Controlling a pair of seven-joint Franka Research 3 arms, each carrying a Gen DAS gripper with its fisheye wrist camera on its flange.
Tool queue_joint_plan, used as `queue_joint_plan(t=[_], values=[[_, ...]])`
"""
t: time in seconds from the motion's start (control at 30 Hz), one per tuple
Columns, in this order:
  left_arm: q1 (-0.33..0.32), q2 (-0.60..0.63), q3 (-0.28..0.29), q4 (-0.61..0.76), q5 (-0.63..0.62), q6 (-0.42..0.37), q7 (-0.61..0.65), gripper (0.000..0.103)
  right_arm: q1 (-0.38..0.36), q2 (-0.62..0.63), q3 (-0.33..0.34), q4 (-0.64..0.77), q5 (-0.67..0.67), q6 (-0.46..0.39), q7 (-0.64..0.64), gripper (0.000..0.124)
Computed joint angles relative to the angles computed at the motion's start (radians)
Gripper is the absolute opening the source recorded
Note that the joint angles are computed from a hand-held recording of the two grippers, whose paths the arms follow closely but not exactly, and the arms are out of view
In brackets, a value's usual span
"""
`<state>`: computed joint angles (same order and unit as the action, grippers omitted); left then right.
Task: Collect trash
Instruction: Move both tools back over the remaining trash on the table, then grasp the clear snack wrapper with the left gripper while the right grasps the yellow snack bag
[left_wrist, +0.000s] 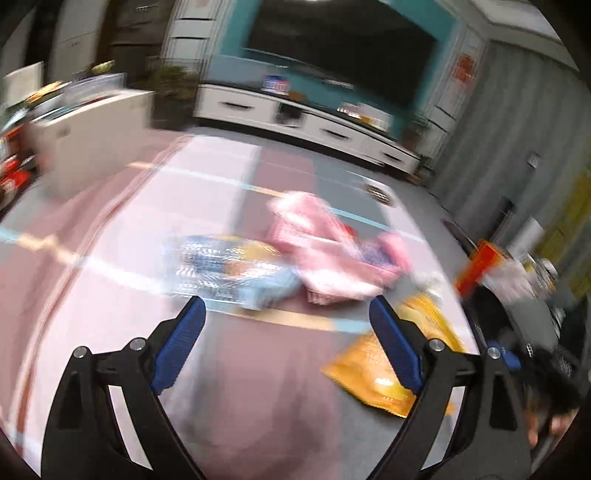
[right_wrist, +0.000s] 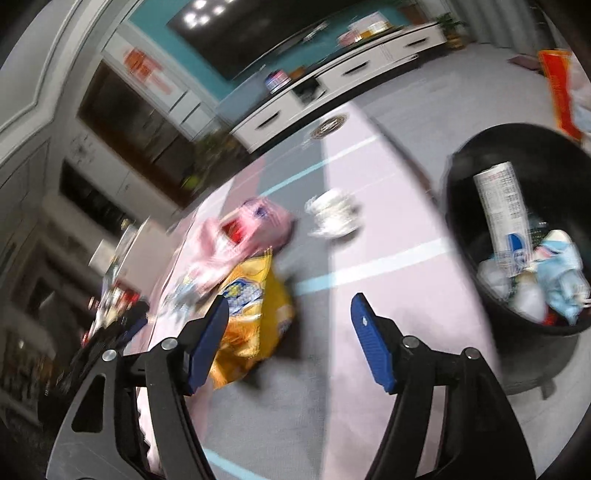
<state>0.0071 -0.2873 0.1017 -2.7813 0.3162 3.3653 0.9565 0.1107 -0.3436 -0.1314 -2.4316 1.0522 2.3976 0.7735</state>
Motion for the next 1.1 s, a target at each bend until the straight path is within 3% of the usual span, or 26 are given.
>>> queue_joint_plan(t=[0.07,0.17,0.23,0.37,0.53,0.7,0.83,0.93,1.1], values=[[-0.019,-0.008,0.054,-0.007,0.002,0.004,-0.016,0.093,0.011,0.004,0.022,0.0,-0.018,0.015,0.008,0.07],[-0.008,-0.014,0.075,-0.015,-0.006,0.007,-0.037,0.093,0.025,0.026,0.031,0.009,-0.02,0.023,0.036,0.071],[-0.042,-0.016,0.137,-0.02,0.009,0.014,-0.054,0.093,0.029,0.04,0.032,0.017,-0.011,0.022,0.058,0.073],[-0.015,-0.018,0.132,-0.031,0.014,0.016,-0.065,0.093,0.037,0.059,0.044,0.024,0.002,0.055,0.089,0.079],[-0.026,-0.004,0.144,-0.024,0.033,-0.009,-0.06,0.093,0.051,0.095,0.057,0.047,0.022,0.076,0.12,0.082],[-0.099,0.005,0.207,-0.02,0.048,-0.021,-0.04,0.093,0.067,0.126,0.072,0.068,0.034,0.089,0.138,0.082],[-0.111,0.007,0.203,-0.02,0.048,-0.026,-0.016,0.093,0.076,0.137,0.085,0.074,0.014,0.078,0.143,0.082],[-0.093,0.012,0.17,-0.018,0.039,-0.025,0.001,0.093,0.082,0.126,0.104,0.062,-0.031,0.117,0.148,0.082],[-0.11,0.027,0.17,-0.009,0.036,-0.029,0.011,0.093,0.1,0.113,0.127,0.04,-0.147,0.197,0.178,0.063]])
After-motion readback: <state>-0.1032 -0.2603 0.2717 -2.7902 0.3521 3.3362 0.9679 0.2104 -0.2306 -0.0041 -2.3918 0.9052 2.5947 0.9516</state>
